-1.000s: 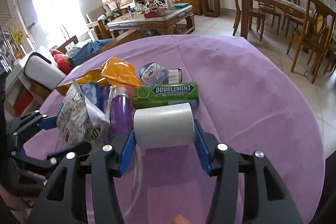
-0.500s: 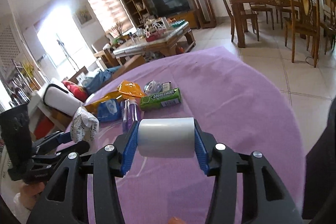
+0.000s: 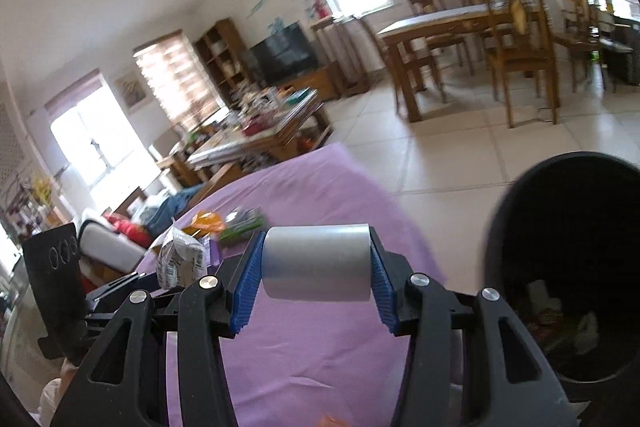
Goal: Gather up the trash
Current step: 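Carry the tape roll and parcel bag over the bin and release both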
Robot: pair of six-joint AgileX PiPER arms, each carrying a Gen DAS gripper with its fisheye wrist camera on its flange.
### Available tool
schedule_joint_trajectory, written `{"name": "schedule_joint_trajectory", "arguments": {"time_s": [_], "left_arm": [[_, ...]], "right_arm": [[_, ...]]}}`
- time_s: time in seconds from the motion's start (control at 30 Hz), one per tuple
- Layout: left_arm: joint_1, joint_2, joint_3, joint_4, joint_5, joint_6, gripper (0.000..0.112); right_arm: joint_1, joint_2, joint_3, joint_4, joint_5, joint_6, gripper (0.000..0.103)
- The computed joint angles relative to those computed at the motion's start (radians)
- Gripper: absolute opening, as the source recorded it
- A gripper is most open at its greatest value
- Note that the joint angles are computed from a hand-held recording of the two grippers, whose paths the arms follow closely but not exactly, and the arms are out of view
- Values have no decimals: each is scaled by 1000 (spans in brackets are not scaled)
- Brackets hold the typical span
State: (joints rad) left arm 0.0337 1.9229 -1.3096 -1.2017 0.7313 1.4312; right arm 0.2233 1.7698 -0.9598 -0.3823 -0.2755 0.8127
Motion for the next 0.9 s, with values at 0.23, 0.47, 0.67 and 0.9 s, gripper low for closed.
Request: {"name": "schedule_joint_trajectory", "arguments": {"time_s": [0.23,0.47,0.67,0.9], "left_arm": [[-192,35,-33,-20,-33,-41,64],[-366,144,-150,4,-52,-135,64],[-469,252,-283,47,-68,-236,64],[-574,351,-413,148,-108,-347,64]], "right_arm": [[-145,-88,180,93,-109,-67,49],[-323,-94,289,6,-212,25,49],[-429,-73,328,-61,-277,79,49],[-467,-59,360,-18,-290,20,49]]}}
